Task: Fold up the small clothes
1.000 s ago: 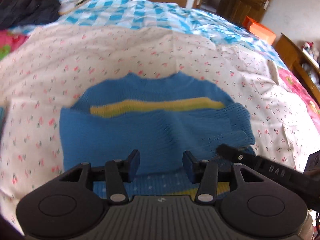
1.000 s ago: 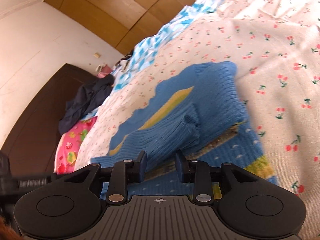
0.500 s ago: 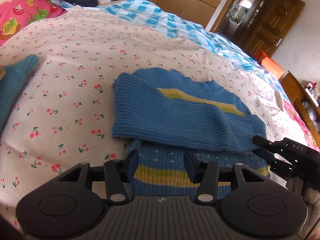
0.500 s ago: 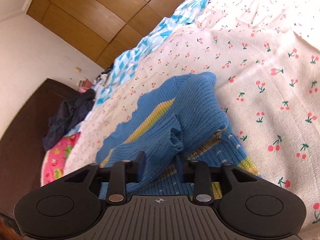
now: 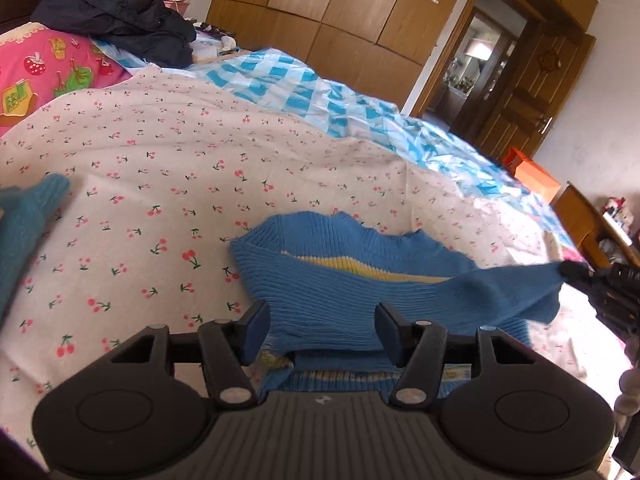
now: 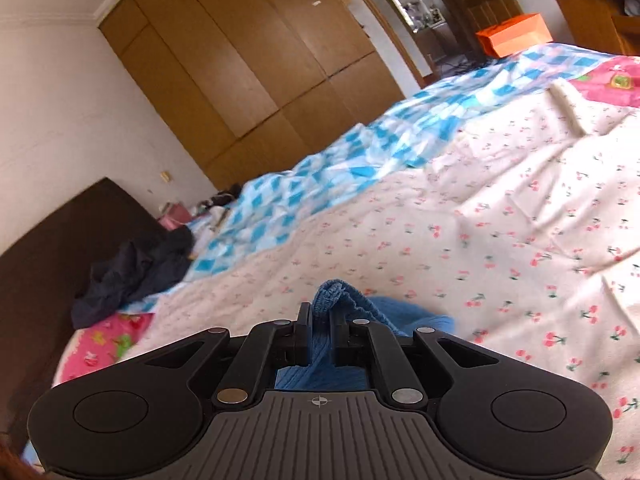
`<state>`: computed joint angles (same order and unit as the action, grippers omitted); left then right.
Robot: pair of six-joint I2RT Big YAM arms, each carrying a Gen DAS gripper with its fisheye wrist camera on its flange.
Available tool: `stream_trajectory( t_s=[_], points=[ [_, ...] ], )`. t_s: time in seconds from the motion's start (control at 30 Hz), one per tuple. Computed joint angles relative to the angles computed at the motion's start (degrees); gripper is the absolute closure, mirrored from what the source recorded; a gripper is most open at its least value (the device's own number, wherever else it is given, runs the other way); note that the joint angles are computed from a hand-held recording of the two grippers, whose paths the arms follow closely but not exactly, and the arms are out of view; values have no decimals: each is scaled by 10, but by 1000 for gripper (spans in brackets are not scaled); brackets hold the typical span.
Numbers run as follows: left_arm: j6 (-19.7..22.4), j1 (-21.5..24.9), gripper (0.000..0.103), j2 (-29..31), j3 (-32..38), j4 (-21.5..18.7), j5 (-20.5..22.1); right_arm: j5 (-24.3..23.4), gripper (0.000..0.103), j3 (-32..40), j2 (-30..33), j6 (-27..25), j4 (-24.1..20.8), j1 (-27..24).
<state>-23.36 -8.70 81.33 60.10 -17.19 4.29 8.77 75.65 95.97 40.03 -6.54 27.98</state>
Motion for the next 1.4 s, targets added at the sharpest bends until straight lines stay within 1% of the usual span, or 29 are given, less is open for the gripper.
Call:
stream_trajectory(
  t_s=[0.03,0.1,0.13,0.17,0.2,0.3,0.37,0.47,0.5,0.53,0.57,0.67,0.73,0.8,0.87,0.9,0.97,1.0,1.03,1.13,1.17,1.23,1.27,1.33,1.4],
  points=[
    [3,-5,42,12,6,-5,-12,3,95,8,15,4,-26,-7],
    [5,-13,42,32,14,-19,-25,-29,95,34,48,19,-92,-22],
    [6,-16,42,40,17,-29,-28,-37,95,33,57,24,-99,-24],
    [9,-20,42,45,17,-44,-37,-39,94,28,59,21,-96,-24],
    [14,-21,42,47,13,-48,-41,-42,91,19,56,17,-85,-23],
    [30,-23,41,37,-7,-36,-46,-55,90,8,47,25,-67,-26],
    [29,-23,41,34,-9,-37,-49,-68,90,7,44,34,-57,-29],
    [18,-22,41,33,-6,-39,-48,-97,90,13,45,66,-46,-32],
    [15,-22,41,33,-6,-39,-48,-96,90,22,48,66,-54,-31],
    [14,-22,41,32,-7,-38,-48,-90,91,36,54,62,-70,-29],
    [13,-22,41,31,-7,-38,-48,-86,93,52,60,57,-89,-28],
    [8,-20,41,23,-9,-34,-46,-96,94,85,68,54,-100,-26],
    [1,-18,41,15,-13,-24,-45,-100,95,96,61,42,-85,-22],
    [-7,-16,41,7,-19,-9,-42,-105,95,91,42,25,-44,-16],
    [-14,-14,41,2,-23,2,-38,-104,95,69,17,7,5,-9],
    [-15,-14,41,1,-25,5,-37,-101,95,56,7,4,20,-6],
    [-16,-13,41,3,-27,6,-35,-95,95,30,-8,18,25,-5],
    [-16,-13,41,6,-27,4,-35,-89,95,18,-9,28,14,-6],
    [-17,-12,41,10,-25,-1,-36,-79,95,15,-3,34,-11,-9],
    [-17,-12,41,25,-15,-27,-47,-60,95,33,37,72,-113,-22],
    [-14,-11,41,25,-17,-27,-49,-62,95,38,49,83,-136,-28],
    [-11,-10,41,21,-21,-23,-56,-73,94,26,50,96,-122,-33],
    [-11,-10,41,20,-22,-22,-60,-69,91,25,48,93,-121,-32],
    [-18,-8,41,18,-24,-18,-63,-43,91,37,45,70,-138,-26],
    [-19,-11,41,11,-29,-9,-80,-12,90,36,34,35,-144,-16]
  ],
)
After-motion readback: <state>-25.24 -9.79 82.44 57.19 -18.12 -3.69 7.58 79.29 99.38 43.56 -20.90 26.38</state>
